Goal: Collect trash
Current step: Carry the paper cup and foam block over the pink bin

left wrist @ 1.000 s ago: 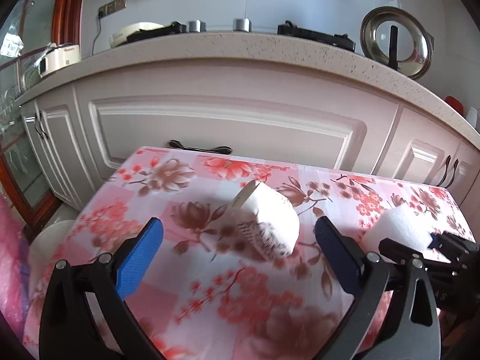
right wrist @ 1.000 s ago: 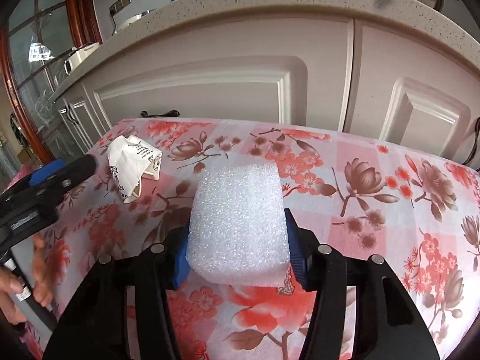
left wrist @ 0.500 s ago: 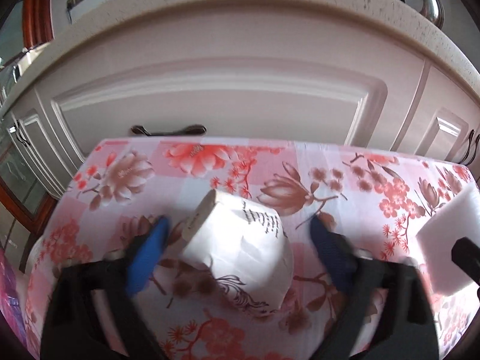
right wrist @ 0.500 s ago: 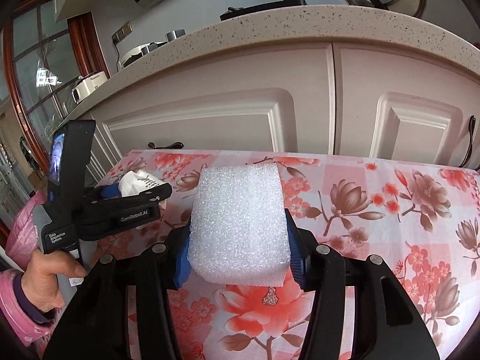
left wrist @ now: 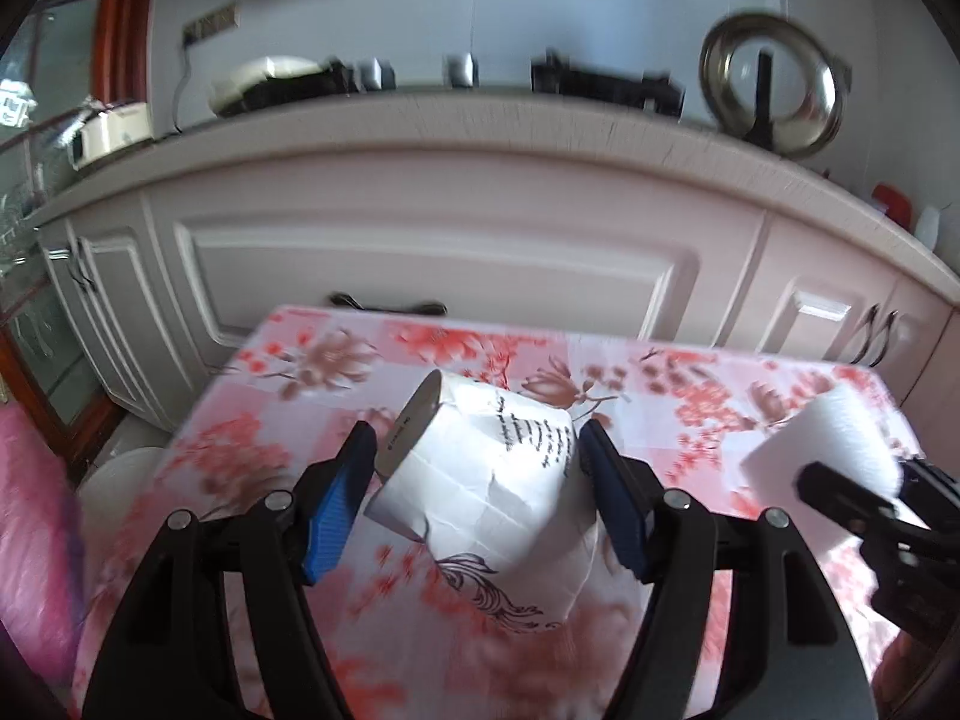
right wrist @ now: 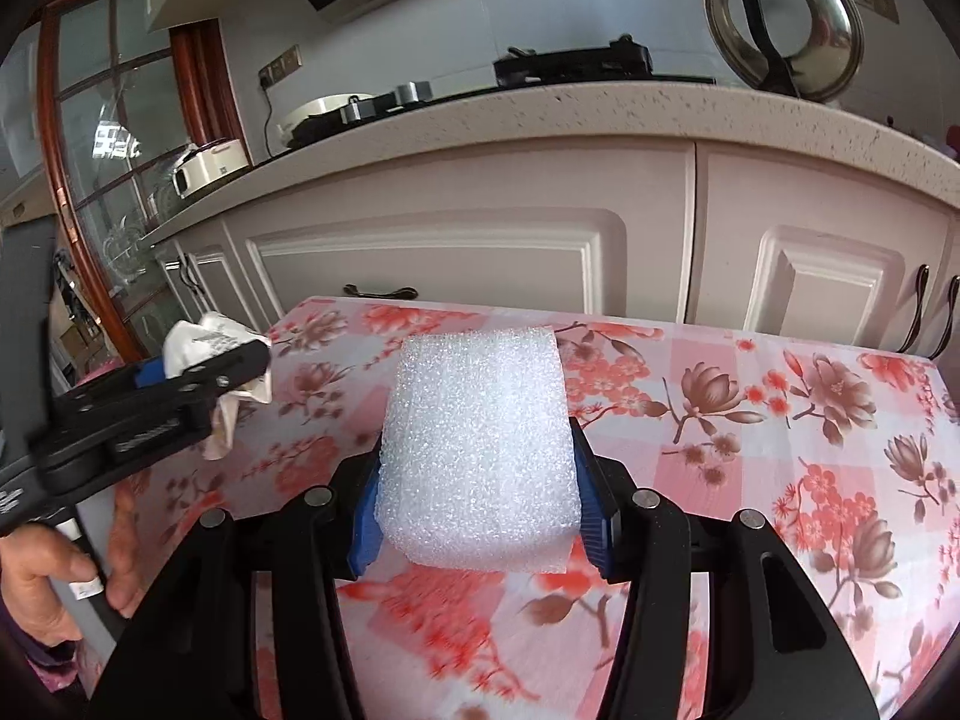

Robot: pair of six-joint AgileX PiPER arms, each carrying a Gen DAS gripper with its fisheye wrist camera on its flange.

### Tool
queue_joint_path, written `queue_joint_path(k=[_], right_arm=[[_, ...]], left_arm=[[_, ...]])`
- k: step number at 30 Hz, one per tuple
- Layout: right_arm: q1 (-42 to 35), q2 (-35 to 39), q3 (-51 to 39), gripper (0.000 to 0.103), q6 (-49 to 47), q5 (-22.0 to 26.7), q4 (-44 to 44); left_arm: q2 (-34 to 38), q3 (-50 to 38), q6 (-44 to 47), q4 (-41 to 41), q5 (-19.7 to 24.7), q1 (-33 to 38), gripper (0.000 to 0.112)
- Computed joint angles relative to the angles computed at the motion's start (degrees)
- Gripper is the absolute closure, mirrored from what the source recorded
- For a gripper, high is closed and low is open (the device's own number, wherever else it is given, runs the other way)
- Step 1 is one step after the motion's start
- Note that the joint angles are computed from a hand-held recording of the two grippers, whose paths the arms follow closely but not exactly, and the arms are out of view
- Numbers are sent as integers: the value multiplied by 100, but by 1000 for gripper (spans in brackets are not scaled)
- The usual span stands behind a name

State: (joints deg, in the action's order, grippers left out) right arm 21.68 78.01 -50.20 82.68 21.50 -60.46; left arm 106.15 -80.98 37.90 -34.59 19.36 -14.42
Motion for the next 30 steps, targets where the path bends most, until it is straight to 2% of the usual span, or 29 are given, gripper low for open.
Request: queue_joint_path(k=[3, 6, 8, 14, 18, 22, 25, 28, 30], right_arm=[[578, -366, 160, 53, 341, 421, -222], [1421, -680, 228, 53, 605, 1120, -401], [2030, -831, 233, 53, 843, 1610, -538], [3965, -855, 22, 53, 1388, 3222, -795], [4902, -623, -274, 53, 1555, 4031, -835], [5566, -365, -558, 53, 1683, 4501, -898], [5829, -188, -772, 53, 1671, 4626, -920], [5994, 28, -1021, 53, 1603, 4668, -935], [6041, 161, -1183, 53, 1549, 4626, -945]], left_arm=[[-882, 978, 1685, -1566, -96, 268, 45], [-1878, 1994, 3404, -3072, -69, 607, 45], [-2390, 2459, 4060, -3623, 91, 864, 45], [-3767, 3514, 4805, -3884, 1141, 2064, 45], [-4249, 3825, 5056, -3814, 2260, 3285, 45], [-4484, 3970, 5463, -3856, 3397, 4570, 45], [-4508, 4005, 5732, -3892, 4109, 5404, 45], [-4454, 3985, 5945, -3895, 4639, 6088, 45], [-4384, 3965, 6047, -3930, 4809, 6313, 45]])
